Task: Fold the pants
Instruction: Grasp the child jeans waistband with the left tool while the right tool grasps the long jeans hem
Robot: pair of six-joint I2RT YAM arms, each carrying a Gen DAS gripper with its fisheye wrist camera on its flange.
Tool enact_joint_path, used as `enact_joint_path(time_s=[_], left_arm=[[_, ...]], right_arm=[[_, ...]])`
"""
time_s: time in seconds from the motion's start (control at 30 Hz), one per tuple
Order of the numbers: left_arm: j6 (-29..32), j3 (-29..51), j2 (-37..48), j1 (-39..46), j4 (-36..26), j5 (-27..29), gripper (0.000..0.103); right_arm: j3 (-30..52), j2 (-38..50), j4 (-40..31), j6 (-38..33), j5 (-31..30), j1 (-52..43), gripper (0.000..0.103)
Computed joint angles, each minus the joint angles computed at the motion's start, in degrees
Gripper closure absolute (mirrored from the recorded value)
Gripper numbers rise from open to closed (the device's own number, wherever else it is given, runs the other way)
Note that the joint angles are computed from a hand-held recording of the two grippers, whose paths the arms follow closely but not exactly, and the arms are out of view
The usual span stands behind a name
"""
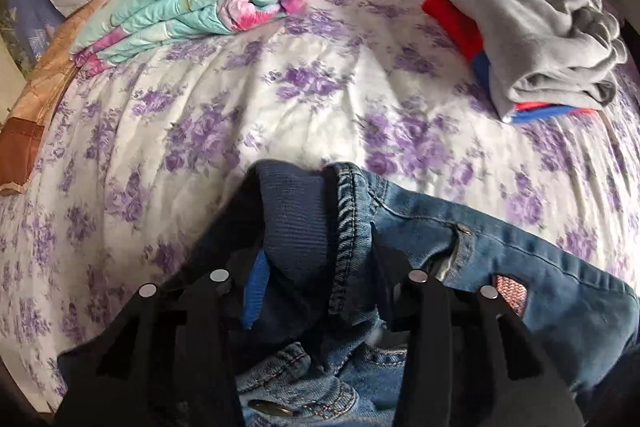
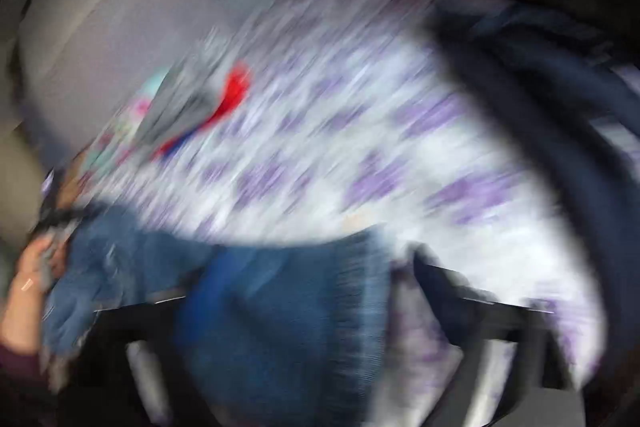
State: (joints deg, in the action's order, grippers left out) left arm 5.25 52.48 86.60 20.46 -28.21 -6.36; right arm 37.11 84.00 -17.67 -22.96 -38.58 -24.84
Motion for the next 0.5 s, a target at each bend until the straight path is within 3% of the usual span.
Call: enact_joint_path(time_s=[0.07, 0.23, 0.43, 0.5], left_arm=[[0.3, -0.6, -2.0, 0.1, -0.5, 0.8, 0.063], [-2.2, -0.6, -7.4, 5.3, -1.2, 9.4, 0.064], [-5.6, 3.0, -11.8, 10.7, -2.0, 13.4, 0.069], [-7.4, 4.0, -12.0, 12.5, -0.2, 12.8, 0.093]], right_arm=[[0.5, 0.6, -0.2, -1.8, -0.3, 1.4, 0.076], [3.1, -3.8, 2.5, 0.6, -5.5, 1.4, 0.078], [11.6, -2.5, 12.4, 12.7, -1.2, 10.4, 0.079], [16.3, 0.7, 15.3, 17.0, 0.9, 14.0, 0.079]])
